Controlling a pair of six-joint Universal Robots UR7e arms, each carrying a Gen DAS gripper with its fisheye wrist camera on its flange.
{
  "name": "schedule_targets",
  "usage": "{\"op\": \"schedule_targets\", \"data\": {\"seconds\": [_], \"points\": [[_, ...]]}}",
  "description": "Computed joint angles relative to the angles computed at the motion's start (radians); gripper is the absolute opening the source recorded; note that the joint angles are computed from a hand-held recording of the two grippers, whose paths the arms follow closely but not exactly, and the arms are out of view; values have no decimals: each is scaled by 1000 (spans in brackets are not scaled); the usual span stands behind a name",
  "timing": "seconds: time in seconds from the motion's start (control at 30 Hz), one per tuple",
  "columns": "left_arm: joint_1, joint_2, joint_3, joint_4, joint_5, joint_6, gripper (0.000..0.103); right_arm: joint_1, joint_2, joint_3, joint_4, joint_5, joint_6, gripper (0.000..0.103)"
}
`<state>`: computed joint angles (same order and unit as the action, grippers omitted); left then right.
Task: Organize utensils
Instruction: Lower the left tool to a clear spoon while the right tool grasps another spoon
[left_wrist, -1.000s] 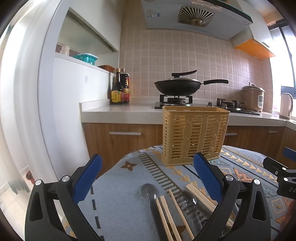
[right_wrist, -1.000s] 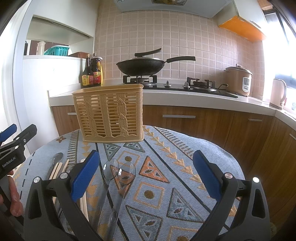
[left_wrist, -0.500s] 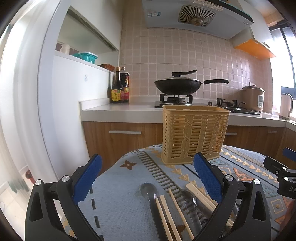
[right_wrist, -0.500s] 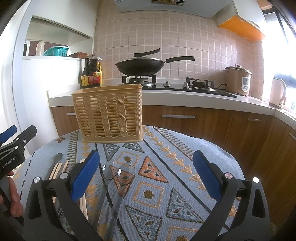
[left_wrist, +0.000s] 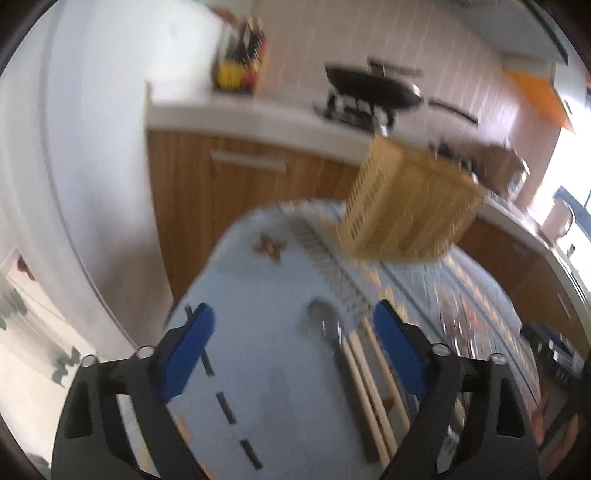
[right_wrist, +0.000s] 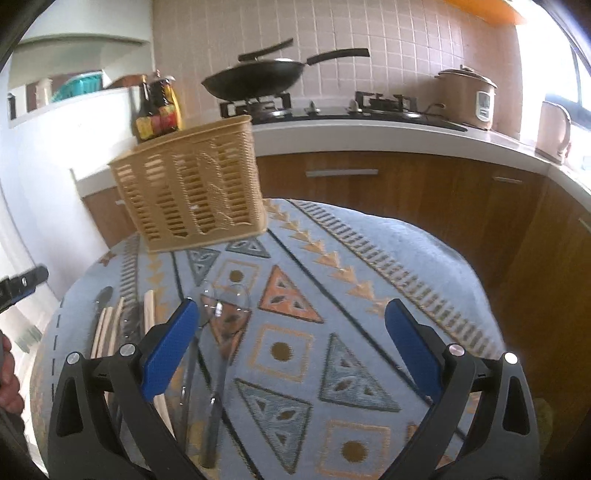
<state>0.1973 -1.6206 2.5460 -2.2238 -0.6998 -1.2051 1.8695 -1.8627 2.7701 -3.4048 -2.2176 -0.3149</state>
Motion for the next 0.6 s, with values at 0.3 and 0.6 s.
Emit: {"op": "schedule_targets", "data": {"seconds": [0.3,0.6], "points": [[140,111,-38,-105,-250,166,59,89,-20,-105,236,-80,83,96],[138,206,-106,10,-201,154,47,79,7,-217,596,-129,186,95]]}}
